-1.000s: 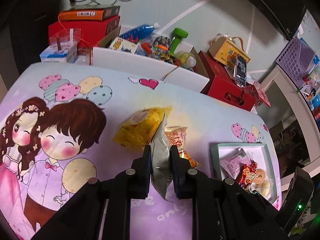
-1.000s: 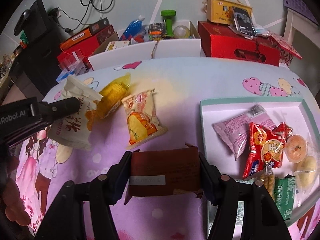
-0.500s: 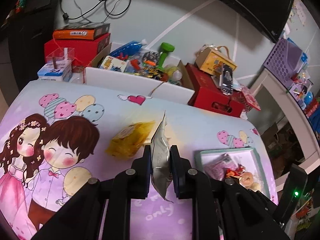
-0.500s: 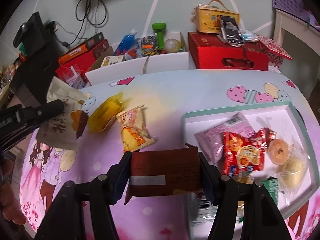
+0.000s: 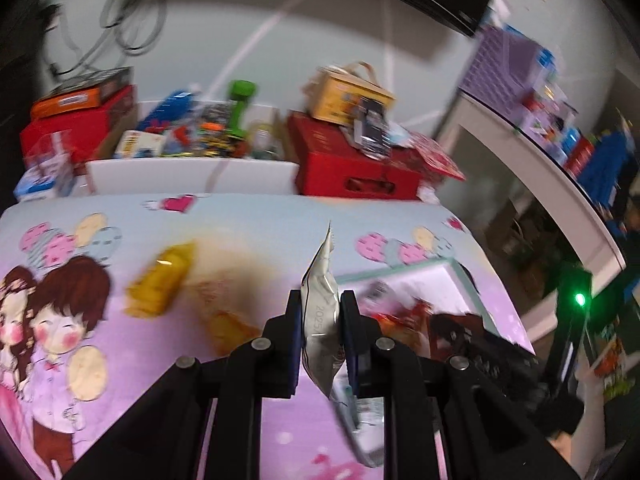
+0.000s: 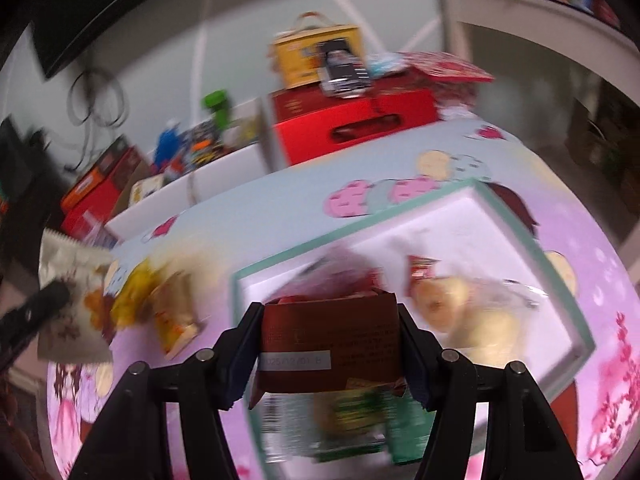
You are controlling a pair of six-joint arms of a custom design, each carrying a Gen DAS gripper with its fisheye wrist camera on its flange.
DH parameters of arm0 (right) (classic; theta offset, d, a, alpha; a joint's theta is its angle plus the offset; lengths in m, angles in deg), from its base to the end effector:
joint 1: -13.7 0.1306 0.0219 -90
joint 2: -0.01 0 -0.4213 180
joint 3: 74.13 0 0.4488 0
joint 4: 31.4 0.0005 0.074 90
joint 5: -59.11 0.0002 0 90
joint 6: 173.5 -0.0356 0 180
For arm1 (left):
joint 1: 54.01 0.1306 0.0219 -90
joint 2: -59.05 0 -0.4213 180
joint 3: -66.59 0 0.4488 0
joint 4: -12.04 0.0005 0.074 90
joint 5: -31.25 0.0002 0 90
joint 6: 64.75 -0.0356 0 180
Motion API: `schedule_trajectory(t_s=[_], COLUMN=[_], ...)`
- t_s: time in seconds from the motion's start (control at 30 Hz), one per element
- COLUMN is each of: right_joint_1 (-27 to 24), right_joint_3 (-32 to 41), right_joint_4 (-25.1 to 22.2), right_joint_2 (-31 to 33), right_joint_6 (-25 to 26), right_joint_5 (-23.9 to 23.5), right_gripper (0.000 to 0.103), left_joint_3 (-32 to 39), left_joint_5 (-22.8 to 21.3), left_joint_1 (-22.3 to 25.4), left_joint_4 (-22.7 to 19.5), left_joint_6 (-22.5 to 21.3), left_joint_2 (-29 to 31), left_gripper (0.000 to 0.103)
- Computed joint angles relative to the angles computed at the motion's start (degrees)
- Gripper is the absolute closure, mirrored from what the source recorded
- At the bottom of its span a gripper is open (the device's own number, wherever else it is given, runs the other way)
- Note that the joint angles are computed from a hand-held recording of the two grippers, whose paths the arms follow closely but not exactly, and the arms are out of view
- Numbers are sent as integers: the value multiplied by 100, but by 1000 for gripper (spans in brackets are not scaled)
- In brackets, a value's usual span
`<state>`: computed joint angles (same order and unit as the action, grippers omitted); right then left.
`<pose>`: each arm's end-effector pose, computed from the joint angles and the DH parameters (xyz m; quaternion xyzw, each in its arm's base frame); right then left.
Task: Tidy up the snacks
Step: 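Carry the white snack bag and brown box over the white tray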
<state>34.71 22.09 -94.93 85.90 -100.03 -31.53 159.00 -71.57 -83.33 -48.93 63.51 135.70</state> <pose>0.4656 0.1787 0.5434 -0.0388 0.9481 0.1066 0.2972 0.3812 -0.2056 0.5851 -0.1140 0.9127 -0.1248 0.3721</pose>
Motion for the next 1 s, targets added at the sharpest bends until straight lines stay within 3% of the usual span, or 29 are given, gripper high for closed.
schedule_trajectory(t_s=[0.37,0.6,0.83,1.0], right_joint_1=[-809,-971,-788,-684], right_joint_3=[-108,-160,-177,-170], right_joint_4=[-103,-86,-71,-56], right_joint_2=[-63,-31,25,26], right_joint_6=[-211,-197,-29,57], right_joint_5=[-98,-219,-210,-125], right_gripper=[37,37,37,37], left_joint_3=[291,72,-257,-393], left_joint_5=[581,648,683,737], left_joint_1=[-662,-497,-229,-100], left_joint_4=[189,258,550,539], left_joint_6=[-245,-66,235,509], left_joint_2=[808,756,621,611], left_gripper=[84,84,84,84])
